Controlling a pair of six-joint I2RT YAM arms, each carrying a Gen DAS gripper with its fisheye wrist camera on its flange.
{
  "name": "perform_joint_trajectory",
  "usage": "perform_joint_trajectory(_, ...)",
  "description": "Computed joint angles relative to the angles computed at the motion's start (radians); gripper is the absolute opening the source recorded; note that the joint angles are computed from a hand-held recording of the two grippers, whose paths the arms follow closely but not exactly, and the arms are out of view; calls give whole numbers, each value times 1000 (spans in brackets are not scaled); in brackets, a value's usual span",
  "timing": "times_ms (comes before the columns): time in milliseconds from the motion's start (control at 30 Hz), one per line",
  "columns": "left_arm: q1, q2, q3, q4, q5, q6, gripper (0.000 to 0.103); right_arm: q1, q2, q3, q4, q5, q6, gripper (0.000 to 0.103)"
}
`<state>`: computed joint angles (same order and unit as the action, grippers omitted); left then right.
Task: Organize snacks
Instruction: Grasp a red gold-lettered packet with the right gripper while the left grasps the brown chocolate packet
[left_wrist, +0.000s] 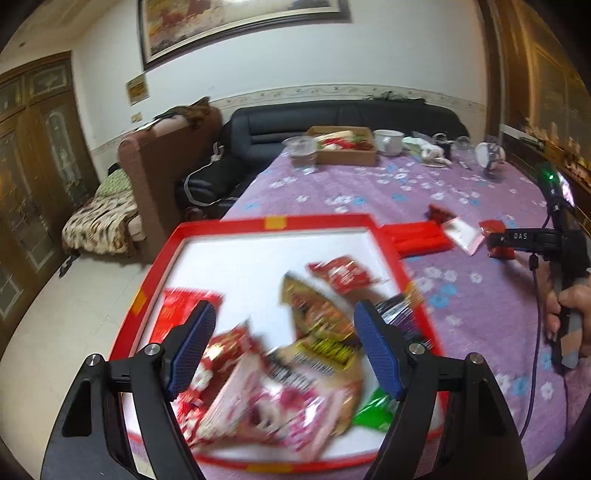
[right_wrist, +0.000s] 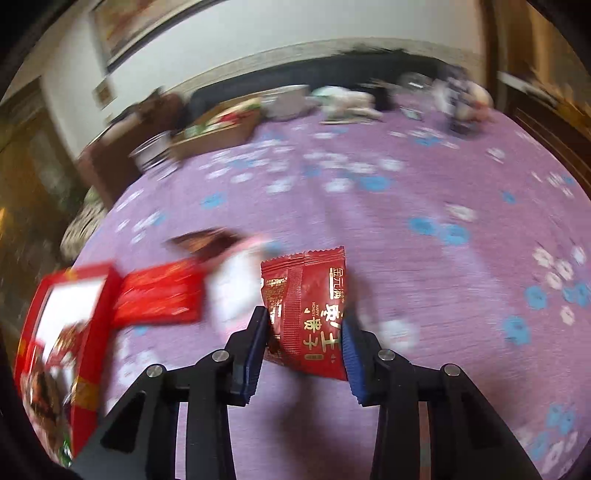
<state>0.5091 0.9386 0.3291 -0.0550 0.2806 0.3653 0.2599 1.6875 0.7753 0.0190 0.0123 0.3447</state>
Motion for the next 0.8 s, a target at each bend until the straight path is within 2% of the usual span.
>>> perform_joint_trajectory(100,-127,16,49,-3,-65,-29,79,-101,1,-14,20,-65,21,39)
perform_joint_trajectory(200,-247,95,128,-2,-111,-70,82,-107,3,-13,24,-48,11,40)
perform_joint_trajectory(333,-401,271,262,3,-179,-132,82,-57,7,-8,17,42,-24,42)
perform_joint_trajectory(567,-617,600,479,27,-351,-159,82,-68,15,-7,28,24,-22,44)
perform_joint_trajectory(800,-695,816,697,-78,-364,-131,82,-83,19,4,16,-6,-12,45)
